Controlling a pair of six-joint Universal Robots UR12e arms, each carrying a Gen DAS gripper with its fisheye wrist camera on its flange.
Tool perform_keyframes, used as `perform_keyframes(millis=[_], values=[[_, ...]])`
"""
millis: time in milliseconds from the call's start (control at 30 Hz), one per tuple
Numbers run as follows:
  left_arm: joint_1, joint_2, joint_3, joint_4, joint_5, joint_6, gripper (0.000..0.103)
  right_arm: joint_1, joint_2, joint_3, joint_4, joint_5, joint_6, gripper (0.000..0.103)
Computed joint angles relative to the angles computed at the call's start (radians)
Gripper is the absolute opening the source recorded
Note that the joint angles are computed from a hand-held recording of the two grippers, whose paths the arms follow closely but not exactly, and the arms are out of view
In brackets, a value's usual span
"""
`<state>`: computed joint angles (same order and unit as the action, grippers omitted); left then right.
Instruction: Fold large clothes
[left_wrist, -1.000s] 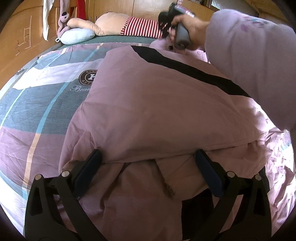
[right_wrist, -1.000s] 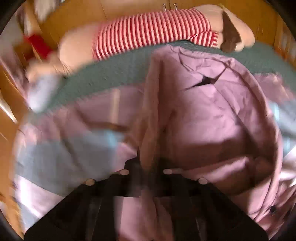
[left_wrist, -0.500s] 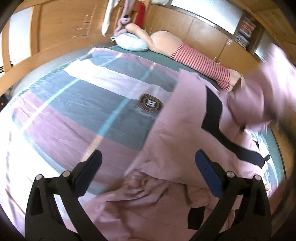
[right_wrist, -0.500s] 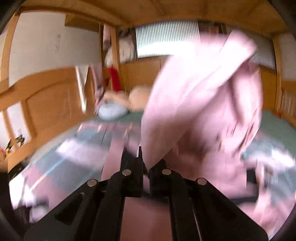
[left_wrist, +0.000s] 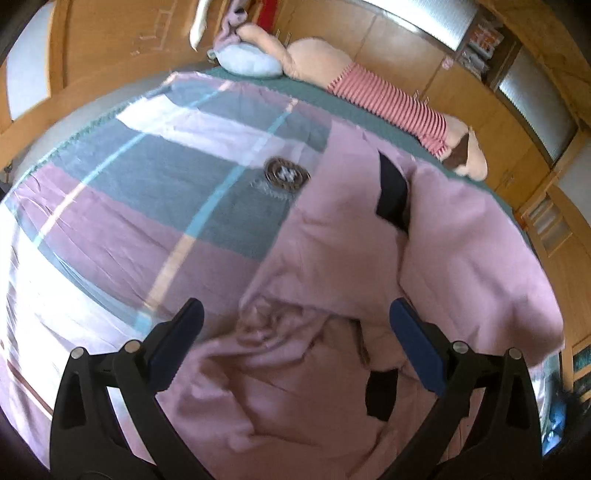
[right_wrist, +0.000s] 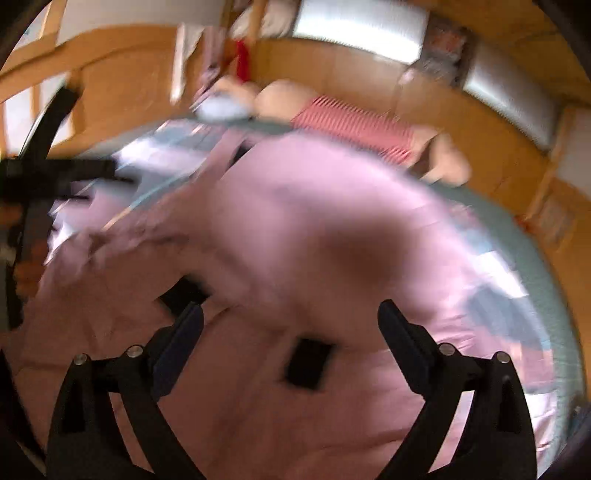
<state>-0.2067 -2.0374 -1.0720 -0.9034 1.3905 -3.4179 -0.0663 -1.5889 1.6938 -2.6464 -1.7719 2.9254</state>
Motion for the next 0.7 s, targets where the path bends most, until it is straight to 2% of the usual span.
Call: perform_keyframes(millis=[67,133,200,267,300,333,367,433,500,567,700], values=[[-0.011,-0.008,0.017,-0.04,-0.004,0.014,0.101,0.007,0.036,-0.021,-0.048,-0.085,-0.051,0.102],[-0.02,-0.015,0.042,-0.103,-0.02,0.024,0.101,0.002,0.084,-0.058,-0.034,-0.151,-0.105,0.102],[-0.024,-0.012,0.046,-0.115,-0.043,0.028,0.101,-0.002,0.119,-0.075,-0.01,-0.166,-0.136,0.102],[-0.032,-0.004,0.034,-0.085,-0.045,0.052,0.101,0.0,0.124,-0.061,0.009,-0.175,-0.164,0.091],[-0.037,-0.002,0.032,-0.078,-0.033,0.069,0.101,0.003,0.123,-0.051,0.021,-0.163,-0.16,0.06],[-0.044,-0.002,0.029,-0.068,-0.01,0.084,0.101,0.007,0.122,-0.052,0.051,-0.165,-0.141,0.019],[-0.048,-0.003,0.028,-0.062,0.003,0.089,0.101,0.008,0.117,-0.052,0.075,-0.154,-0.129,0.007],[-0.05,-0.01,0.034,-0.074,0.009,0.101,0.101,0.001,0.096,-0.038,0.058,-0.078,-0.133,0.003],[-0.048,-0.014,0.04,-0.094,0.009,0.101,0.101,-0.014,0.057,-0.025,0.052,0.058,-0.113,0.003],[-0.044,-0.015,0.04,-0.088,0.009,0.085,0.101,-0.013,0.026,-0.016,0.068,0.16,-0.144,0.003],[-0.036,-0.017,0.039,-0.051,-0.009,0.041,0.101,0.042,0.016,0.006,0.126,0.149,-0.285,0.003]])
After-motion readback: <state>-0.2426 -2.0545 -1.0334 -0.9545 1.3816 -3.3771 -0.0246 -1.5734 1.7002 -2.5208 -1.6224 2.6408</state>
